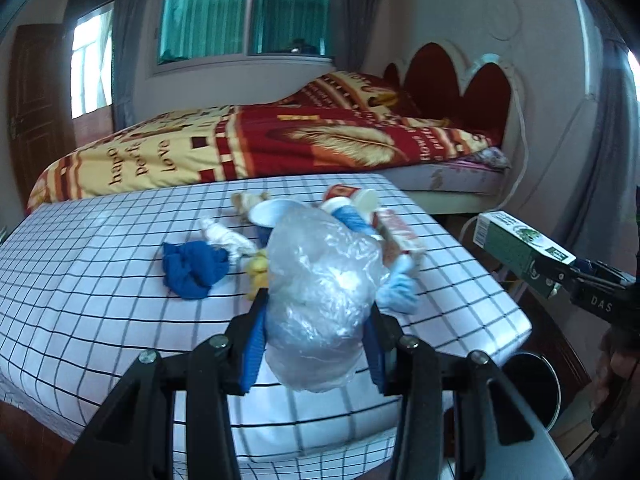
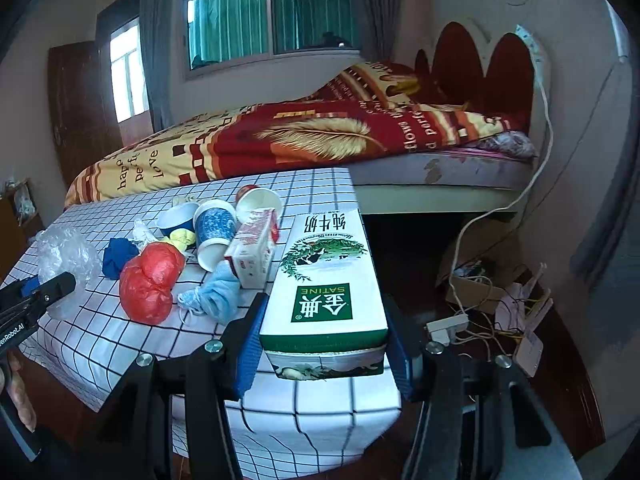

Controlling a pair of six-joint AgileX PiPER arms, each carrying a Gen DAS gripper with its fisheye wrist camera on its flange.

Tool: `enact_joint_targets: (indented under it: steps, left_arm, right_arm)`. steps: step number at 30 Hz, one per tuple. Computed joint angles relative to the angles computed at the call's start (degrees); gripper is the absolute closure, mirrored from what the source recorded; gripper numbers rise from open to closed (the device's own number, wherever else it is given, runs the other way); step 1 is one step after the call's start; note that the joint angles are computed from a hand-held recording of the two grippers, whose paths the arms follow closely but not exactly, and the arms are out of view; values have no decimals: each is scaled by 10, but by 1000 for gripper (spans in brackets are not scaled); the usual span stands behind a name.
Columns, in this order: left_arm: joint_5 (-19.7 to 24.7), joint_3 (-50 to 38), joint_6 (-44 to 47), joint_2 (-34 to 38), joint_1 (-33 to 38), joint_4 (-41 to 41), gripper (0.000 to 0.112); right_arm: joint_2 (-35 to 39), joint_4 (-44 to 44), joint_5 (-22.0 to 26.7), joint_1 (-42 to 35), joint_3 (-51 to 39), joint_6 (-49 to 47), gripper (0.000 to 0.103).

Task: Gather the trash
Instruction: 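Carry the carton and plastic bag over the black bucket and release both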

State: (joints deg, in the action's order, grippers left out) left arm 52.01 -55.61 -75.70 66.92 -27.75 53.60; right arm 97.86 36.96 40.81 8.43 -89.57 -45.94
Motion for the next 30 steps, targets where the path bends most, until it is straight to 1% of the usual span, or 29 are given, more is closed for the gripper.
enact_joint_targets:
  steps: [6,10,13,17,22,26,30]
  left_arm:
    - [-10,-34,-7,43,-51,5,68]
    - [-27,-65,-3,82,-81,4,68]
    - [-47,-96,10,118,-98,-4,68]
    - [-66,-134,24,161,-121,-17,68]
    - [-97,-188,68,226,-147,-58,68]
    - [-120,-243,129,286,-163,-116,68]
    - [-133,-299,196,351,-167,-190,68]
  right_arm:
    - [-29,31,12,-60,32,-45,47]
    - [-37,49,28,-112,44,-72,47]
    - [-41,59,35,-153,55,-93,47]
    - [-34,69,47,-213,60,-122,47]
    - [-9,74,69,-282,54,-153,47]
    - [16,73,83,-322,46,-176,47]
    - [44,67,96,-353,39,-194,47]
